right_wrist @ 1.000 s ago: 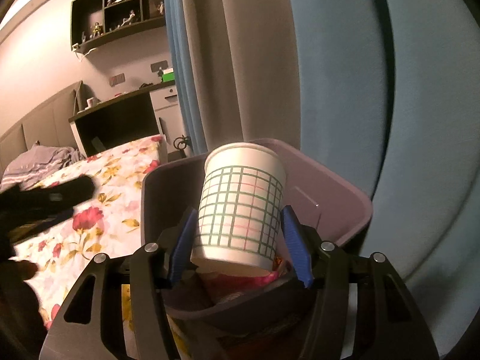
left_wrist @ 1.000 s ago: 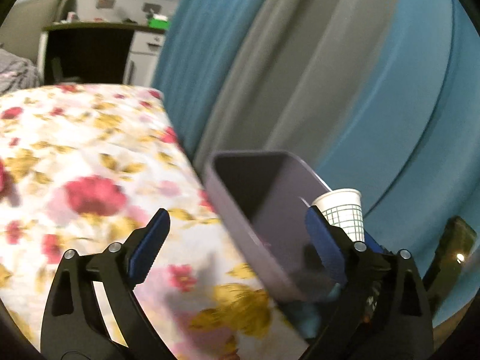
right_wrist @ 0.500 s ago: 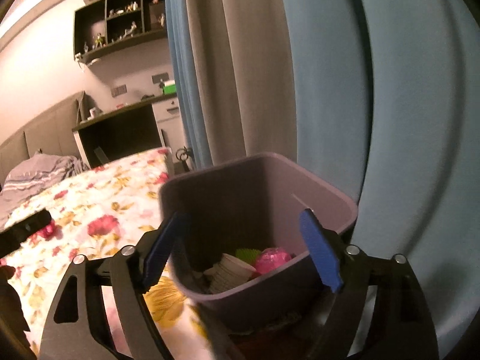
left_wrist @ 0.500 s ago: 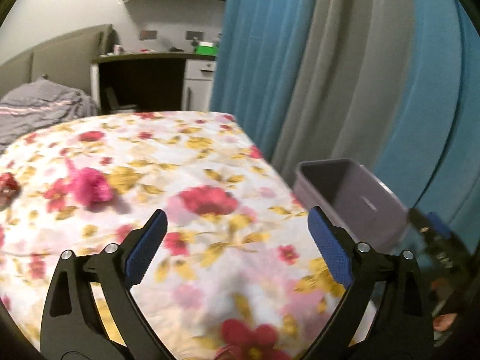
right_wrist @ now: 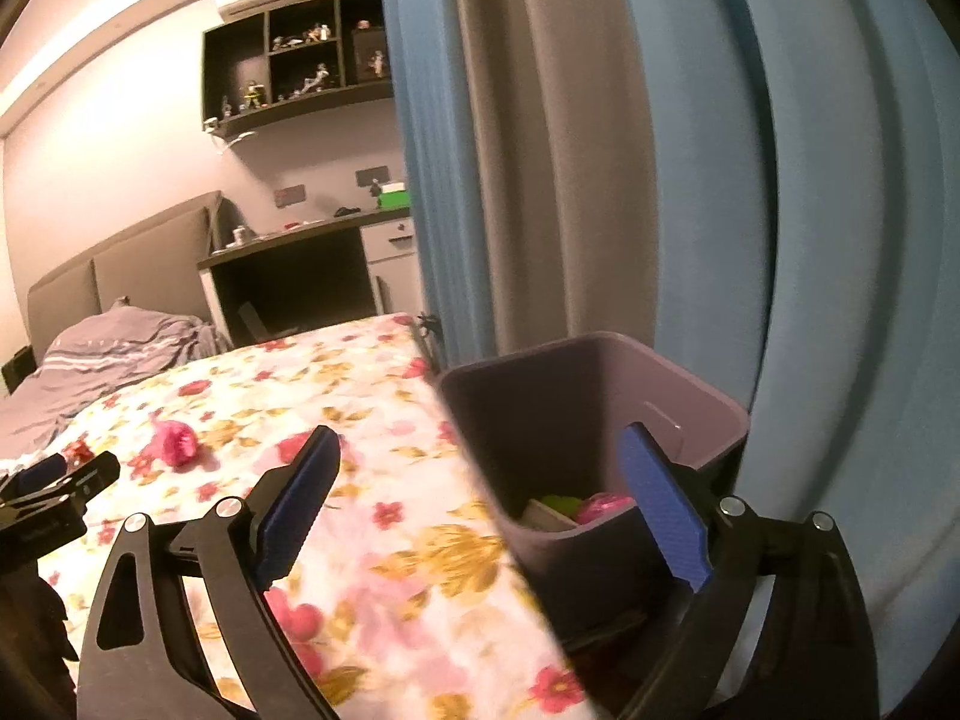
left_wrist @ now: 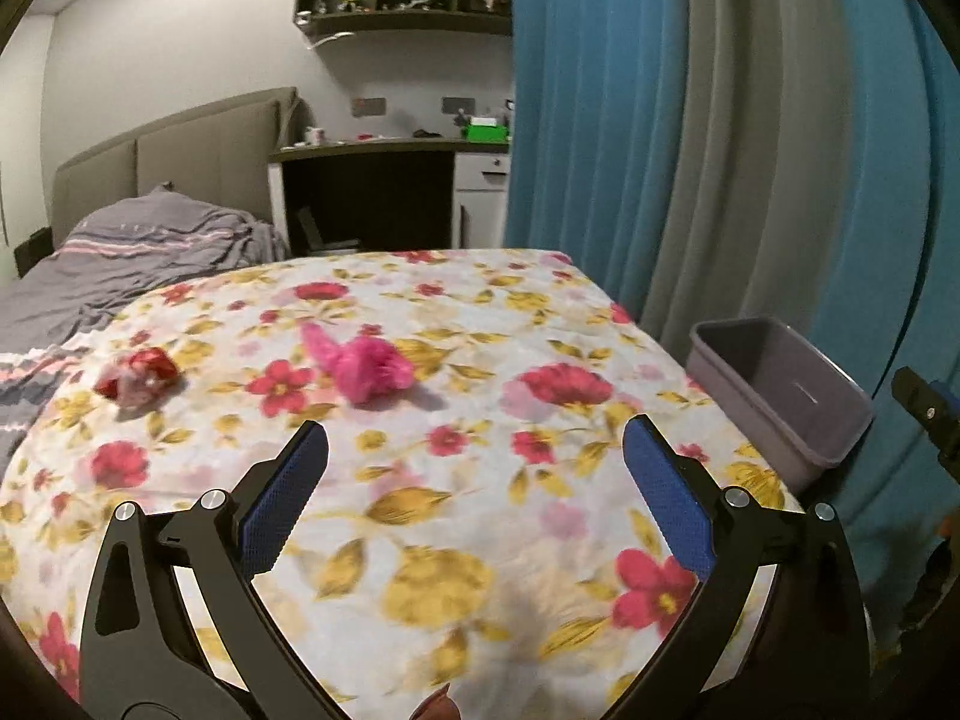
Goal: Collect trash
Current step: 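Move both open tools back toward the red bag and second pink bag, then grasp the red-and-clear plastic bag with the left tool while the right tool grasps the pink bag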
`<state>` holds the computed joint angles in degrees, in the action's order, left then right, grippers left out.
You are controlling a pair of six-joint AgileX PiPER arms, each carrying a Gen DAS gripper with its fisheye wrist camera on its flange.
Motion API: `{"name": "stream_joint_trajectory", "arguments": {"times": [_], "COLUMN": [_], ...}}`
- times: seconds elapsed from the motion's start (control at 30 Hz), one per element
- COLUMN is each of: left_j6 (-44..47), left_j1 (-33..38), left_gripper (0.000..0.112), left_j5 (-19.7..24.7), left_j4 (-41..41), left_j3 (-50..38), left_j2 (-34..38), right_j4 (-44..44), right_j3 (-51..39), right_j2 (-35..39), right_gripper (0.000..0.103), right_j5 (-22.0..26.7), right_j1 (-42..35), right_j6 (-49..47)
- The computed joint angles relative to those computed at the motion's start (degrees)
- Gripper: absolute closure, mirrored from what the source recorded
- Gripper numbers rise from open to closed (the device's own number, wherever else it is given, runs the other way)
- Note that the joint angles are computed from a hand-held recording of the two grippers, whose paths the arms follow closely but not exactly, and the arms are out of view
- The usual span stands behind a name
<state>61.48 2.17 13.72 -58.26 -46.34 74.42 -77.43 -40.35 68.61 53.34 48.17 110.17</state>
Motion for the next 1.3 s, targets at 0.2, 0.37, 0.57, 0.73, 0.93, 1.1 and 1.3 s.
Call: {"name": "stream_joint_trajectory", "arguments": {"times": [0.2, 0.37, 0.57, 0.73, 0.93, 1.1, 1.3], "left_j6": [8.2, 13.8, 18.7, 20.0, 18.7, 8.8, -10.2], "left_j1": [8.8, 17.5, 26.3, 31.5, 35.7, 36.7, 35.7], "left_gripper": [0.015, 0.015, 0.015, 0.015, 0.015, 0.015, 0.015], "left_j5": [4.5, 9.3, 11.7, 11.6, 10.5, 11.8, 17.1], "left_j4": [-5.4, -8.9, -11.4, -12.4, -12.4, -5.4, 8.3], "left_j3": [1.1, 0.2, -3.6, -8.3, -17.7, -29.7, -46.0], "left_j2": [-1.7, -0.7, 3.6, 9.3, 19.2, 29.1, 40.5], "right_j4": [-1.3, -1.6, -2.5, -4.3, 0.0, 8.9, 18.7], "right_j3": [-4.9, -9.9, -17.9, -25.8, -40.1, -51.7, -64.5], "right_j2": [4.7, 9.4, 17.1, 24.7, 36.2, 44.3, 52.5], "right_gripper": [0.009, 0.009, 0.009, 0.009, 0.009, 0.009, 0.009], "right_j5": [4.0, 2.1, -1.4, -7.6, -12.8, -15.0, -15.2], "right_j1": [6.7, 7.6, 8.5, 7.2, 4.3, 1.2, -1.6], "right_j6": [2.0, 2.0, 1.1, -1.2, -9.8, -20.0, -32.4]}}
